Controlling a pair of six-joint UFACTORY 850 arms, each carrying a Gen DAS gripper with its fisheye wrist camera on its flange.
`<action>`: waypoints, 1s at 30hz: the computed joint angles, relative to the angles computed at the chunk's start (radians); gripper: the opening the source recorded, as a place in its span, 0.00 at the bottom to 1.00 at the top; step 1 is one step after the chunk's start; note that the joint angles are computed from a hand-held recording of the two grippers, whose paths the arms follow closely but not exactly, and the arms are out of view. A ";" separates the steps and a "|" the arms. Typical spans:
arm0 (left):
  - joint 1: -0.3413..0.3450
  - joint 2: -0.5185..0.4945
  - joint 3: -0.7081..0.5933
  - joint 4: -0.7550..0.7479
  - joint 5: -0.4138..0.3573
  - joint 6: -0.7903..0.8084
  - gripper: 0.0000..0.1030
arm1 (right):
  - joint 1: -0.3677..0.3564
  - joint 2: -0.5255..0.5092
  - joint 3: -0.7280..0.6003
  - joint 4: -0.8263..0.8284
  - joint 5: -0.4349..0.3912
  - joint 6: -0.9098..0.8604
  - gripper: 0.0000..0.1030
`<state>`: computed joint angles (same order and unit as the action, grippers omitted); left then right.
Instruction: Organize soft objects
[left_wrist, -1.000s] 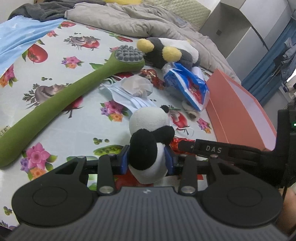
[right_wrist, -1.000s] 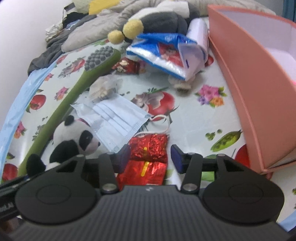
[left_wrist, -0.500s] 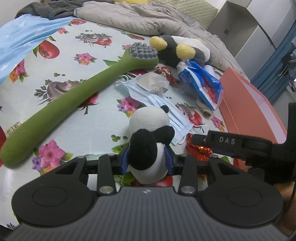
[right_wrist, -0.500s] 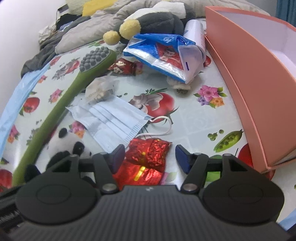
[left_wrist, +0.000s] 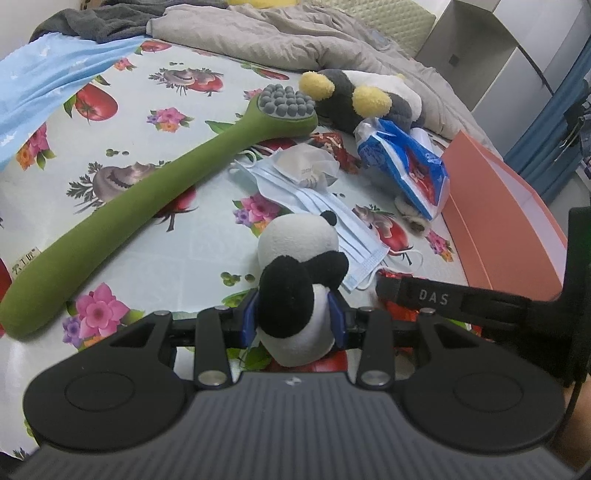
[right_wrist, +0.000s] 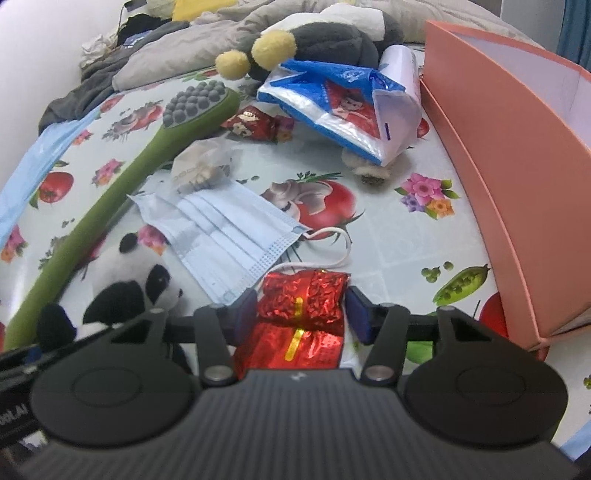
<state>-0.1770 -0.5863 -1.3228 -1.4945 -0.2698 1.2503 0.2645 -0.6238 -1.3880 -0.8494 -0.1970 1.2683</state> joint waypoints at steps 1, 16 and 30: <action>0.000 0.004 0.003 -0.005 0.001 0.004 0.44 | -0.002 0.006 0.007 -0.019 0.006 0.020 0.52; -0.039 0.064 0.007 -0.017 -0.001 0.009 0.44 | -0.023 0.172 0.149 -0.421 0.062 0.398 0.52; -0.101 0.103 -0.090 0.127 0.009 -0.166 0.44 | -0.076 0.335 0.214 -0.953 0.090 0.910 0.52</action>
<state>-0.2781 -0.4831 -1.4132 -1.3670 -0.2605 1.0844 0.1880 -0.2888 -1.1739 -1.8027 -0.1074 2.1782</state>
